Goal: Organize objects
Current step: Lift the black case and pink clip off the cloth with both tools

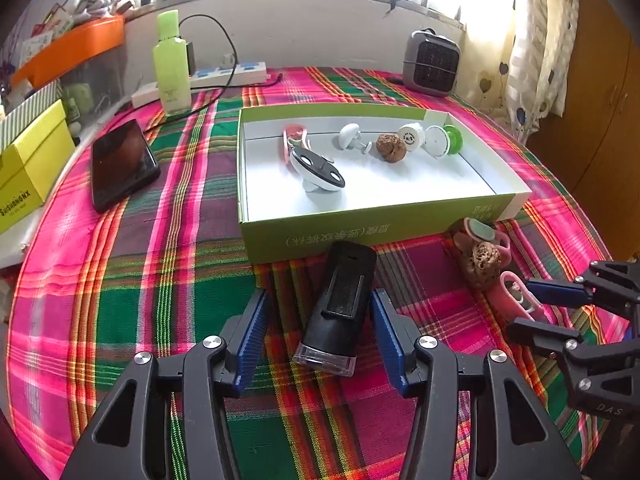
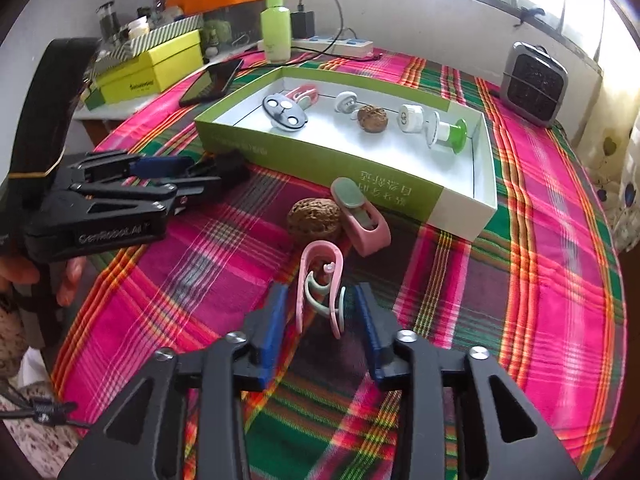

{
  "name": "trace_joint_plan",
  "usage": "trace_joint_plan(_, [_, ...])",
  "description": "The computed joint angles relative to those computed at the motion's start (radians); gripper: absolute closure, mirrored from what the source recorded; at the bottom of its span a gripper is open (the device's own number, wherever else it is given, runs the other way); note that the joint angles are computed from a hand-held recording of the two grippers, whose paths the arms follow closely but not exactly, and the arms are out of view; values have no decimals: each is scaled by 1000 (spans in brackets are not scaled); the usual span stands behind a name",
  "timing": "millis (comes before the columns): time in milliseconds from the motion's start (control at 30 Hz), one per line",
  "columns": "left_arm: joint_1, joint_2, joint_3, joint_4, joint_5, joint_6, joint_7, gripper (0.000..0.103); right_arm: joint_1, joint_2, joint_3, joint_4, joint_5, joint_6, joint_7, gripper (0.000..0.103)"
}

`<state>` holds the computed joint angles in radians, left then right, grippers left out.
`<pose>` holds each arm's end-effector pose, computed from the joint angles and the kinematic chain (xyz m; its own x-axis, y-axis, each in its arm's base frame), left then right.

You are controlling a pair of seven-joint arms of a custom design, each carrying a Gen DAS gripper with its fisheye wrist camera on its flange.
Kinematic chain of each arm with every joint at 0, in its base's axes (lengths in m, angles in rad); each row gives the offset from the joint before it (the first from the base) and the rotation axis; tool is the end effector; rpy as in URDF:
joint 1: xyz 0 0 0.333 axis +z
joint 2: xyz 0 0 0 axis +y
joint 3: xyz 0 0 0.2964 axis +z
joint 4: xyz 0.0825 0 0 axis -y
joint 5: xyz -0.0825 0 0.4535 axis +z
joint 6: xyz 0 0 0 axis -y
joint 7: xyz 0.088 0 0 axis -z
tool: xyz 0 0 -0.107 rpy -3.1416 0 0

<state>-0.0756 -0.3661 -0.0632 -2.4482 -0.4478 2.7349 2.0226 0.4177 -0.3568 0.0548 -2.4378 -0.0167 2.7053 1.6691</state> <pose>0.5369 -0.0587 0.4545 -0.2680 -0.9595 0.0868 -0.7541 0.1528 -0.6388 0.4838 0.2484 0.4544 0.3870 -0.9218 -0.0237 -0.7537 -0.3013 -0.5841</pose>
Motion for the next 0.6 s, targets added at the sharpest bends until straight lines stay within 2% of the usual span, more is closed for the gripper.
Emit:
trace_joint_plan(233, [31,1,-46,-5,97,20,-78,53,-36,13,38,-11,-72,67,97,61])
trace_joint_plan(300, [25,3,-39,-4,100,21,-86,55,-37,13,38,-12,-89,72,116,61])
trace_joint_plan(367, [27,2,-42,-5,113,27,-100,70,-24,14,23,-13,-74,78,115,61])
trace_joint_plan(433, [27,3,-42,-5,122,29,-112,77,-19,13,16,-15,-67,82,117,61])
trace_joint_plan(600, [19,4,-33,-2,121,24,-115,77,-33,8,30,-17,-105,76,150,69])
